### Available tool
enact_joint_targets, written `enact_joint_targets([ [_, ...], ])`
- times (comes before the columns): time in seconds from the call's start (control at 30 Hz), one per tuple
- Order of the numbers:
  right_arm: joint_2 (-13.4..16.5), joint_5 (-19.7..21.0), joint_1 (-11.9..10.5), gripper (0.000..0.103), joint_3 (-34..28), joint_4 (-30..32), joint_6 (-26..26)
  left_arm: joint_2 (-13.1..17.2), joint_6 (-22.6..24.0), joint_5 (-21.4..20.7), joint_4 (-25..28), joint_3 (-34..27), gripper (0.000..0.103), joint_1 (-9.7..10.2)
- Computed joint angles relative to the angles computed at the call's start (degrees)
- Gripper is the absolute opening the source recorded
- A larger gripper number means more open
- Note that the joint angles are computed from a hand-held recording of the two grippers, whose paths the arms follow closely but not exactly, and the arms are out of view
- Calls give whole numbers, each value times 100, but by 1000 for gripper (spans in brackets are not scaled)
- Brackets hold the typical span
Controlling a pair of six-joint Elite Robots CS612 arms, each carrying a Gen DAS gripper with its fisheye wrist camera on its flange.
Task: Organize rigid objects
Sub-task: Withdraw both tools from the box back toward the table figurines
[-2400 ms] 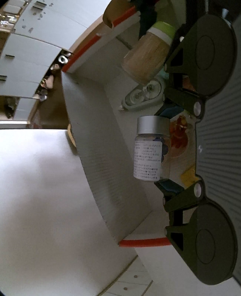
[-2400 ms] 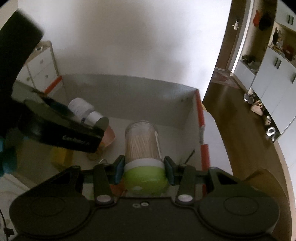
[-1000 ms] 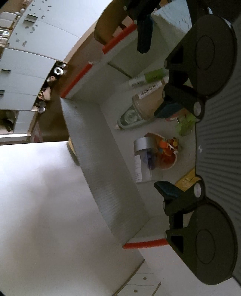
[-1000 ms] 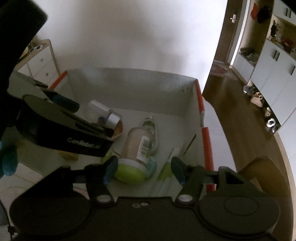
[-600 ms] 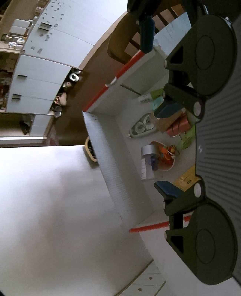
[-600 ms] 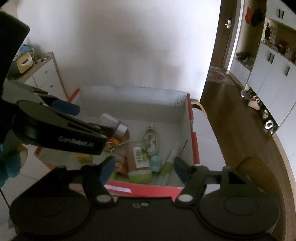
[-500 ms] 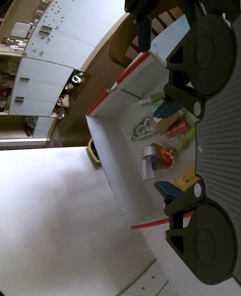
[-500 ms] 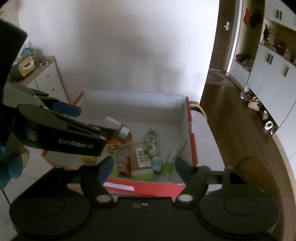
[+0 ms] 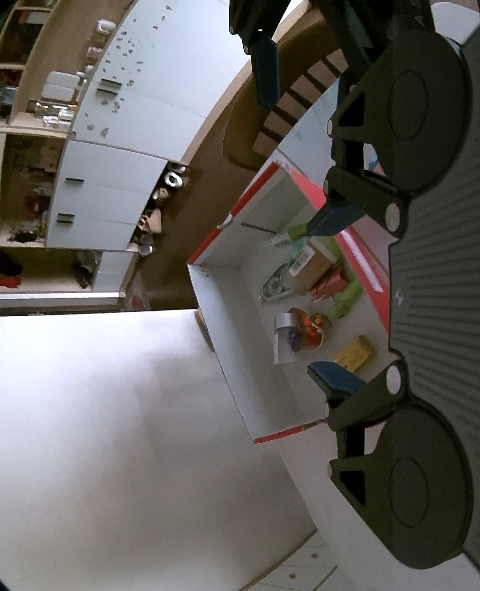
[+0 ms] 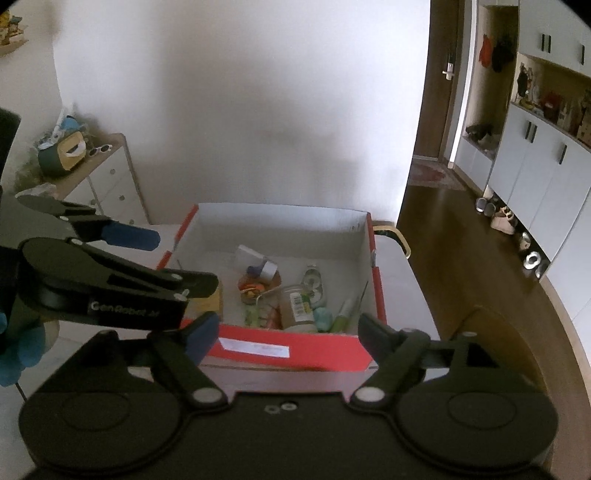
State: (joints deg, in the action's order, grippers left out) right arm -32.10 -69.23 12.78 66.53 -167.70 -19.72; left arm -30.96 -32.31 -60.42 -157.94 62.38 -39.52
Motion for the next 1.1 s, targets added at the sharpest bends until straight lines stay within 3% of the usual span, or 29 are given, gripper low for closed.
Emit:
enact_joint_targets([
  [0.6,-613,428,-165,102,1421,-1060,191,-410,169,206,-1581,1212,81,-360],
  [0.93,-755,565,-352,103,2209,-1783,282,-366,114,249,-2055,1441,82,-529],
  [1.1,-713,593,-399,103,2411,-1986,300,-238,73,41,-2306,1422,82,-548],
])
